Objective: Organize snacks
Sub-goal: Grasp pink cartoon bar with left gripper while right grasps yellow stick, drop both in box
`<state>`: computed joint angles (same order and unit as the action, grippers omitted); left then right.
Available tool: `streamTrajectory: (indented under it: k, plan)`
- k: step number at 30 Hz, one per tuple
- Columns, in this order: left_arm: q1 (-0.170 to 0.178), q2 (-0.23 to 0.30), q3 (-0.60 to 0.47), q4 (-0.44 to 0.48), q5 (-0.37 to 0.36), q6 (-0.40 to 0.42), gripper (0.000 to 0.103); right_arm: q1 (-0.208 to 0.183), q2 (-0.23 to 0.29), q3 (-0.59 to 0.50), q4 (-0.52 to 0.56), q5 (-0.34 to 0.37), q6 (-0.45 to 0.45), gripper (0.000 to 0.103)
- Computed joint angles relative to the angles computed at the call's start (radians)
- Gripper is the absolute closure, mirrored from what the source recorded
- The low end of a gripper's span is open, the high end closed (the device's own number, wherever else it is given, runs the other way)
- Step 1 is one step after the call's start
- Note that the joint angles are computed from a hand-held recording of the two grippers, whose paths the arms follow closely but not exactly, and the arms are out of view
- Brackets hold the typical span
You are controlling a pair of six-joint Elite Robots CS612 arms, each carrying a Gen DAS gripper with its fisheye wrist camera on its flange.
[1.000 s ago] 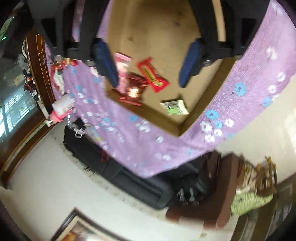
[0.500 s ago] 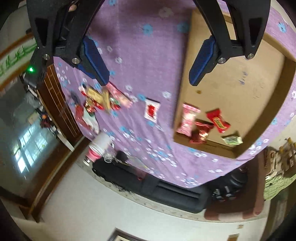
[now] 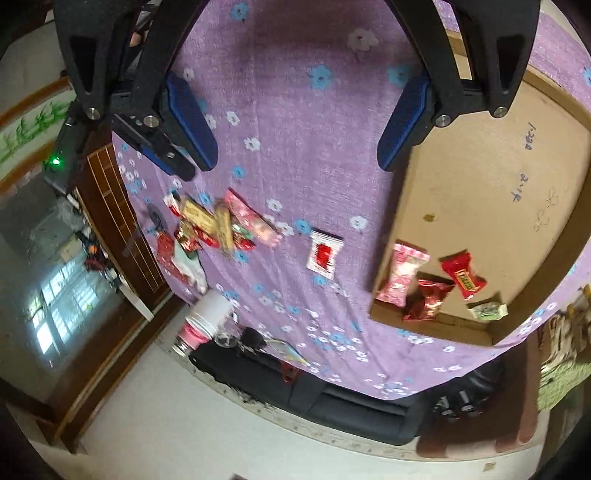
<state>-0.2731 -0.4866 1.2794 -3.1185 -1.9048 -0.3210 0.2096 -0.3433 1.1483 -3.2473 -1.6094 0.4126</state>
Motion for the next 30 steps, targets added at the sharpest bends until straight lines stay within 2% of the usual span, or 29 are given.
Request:
streamTrajectory:
  k: [2,6,9,11,12,13,15,16,17,18,21,23,27,30]
  plan:
    - [0.004,0.008,-0.014,0.016,0.0,-0.018,0.015,-0.002,0.0,-0.009,0.024,-0.015,-0.016,0.042]
    - [0.016,0.025,-0.042,0.046,-0.053,-0.05,0.015,-0.009,0.021,-0.068,0.091,0.005,-0.023,0.042]
    - [0.017,0.025,-0.04,0.041,-0.046,-0.035,0.015,-0.012,0.053,-0.144,0.148,0.01,-0.005,0.042]
    - [0.017,0.023,-0.037,0.038,-0.049,-0.021,0.016,-0.01,0.078,-0.205,0.185,-0.02,-0.009,0.042]
    - [0.017,0.022,-0.035,0.037,-0.049,-0.006,0.018,-0.006,0.095,-0.245,0.217,-0.053,-0.023,0.042]
    - [0.016,0.021,-0.034,0.039,-0.049,0.006,0.025,-0.004,0.113,-0.285,0.246,-0.084,-0.031,0.042]
    - [0.012,0.018,-0.036,0.058,-0.05,0.048,0.034,-0.008,0.139,-0.335,0.275,-0.08,-0.034,0.043]
    - [0.011,0.018,-0.039,0.067,-0.05,0.061,0.035,-0.01,0.149,-0.355,0.293,-0.076,-0.03,0.043]
    - [0.009,0.018,-0.041,0.071,-0.048,0.068,0.035,-0.014,0.16,-0.374,0.313,-0.067,-0.018,0.051]
    - [0.005,0.019,-0.044,0.076,-0.046,0.074,0.035,-0.019,0.167,-0.381,0.324,-0.045,-0.005,0.069]
    - [-0.002,0.028,-0.071,0.11,-0.048,0.086,0.035,-0.033,0.154,-0.348,0.3,0.014,0.016,0.077]
    - [-0.009,0.04,-0.107,0.157,-0.045,0.098,0.035,-0.038,0.138,-0.311,0.249,0.028,0.029,0.083]
    - [-0.029,0.073,-0.2,0.269,0.002,0.132,0.035,-0.054,0.12,-0.266,0.207,0.088,0.082,0.085]
    - [-0.038,0.101,-0.26,0.322,-0.015,0.144,0.035,-0.066,0.11,-0.237,0.164,0.121,0.104,0.085]
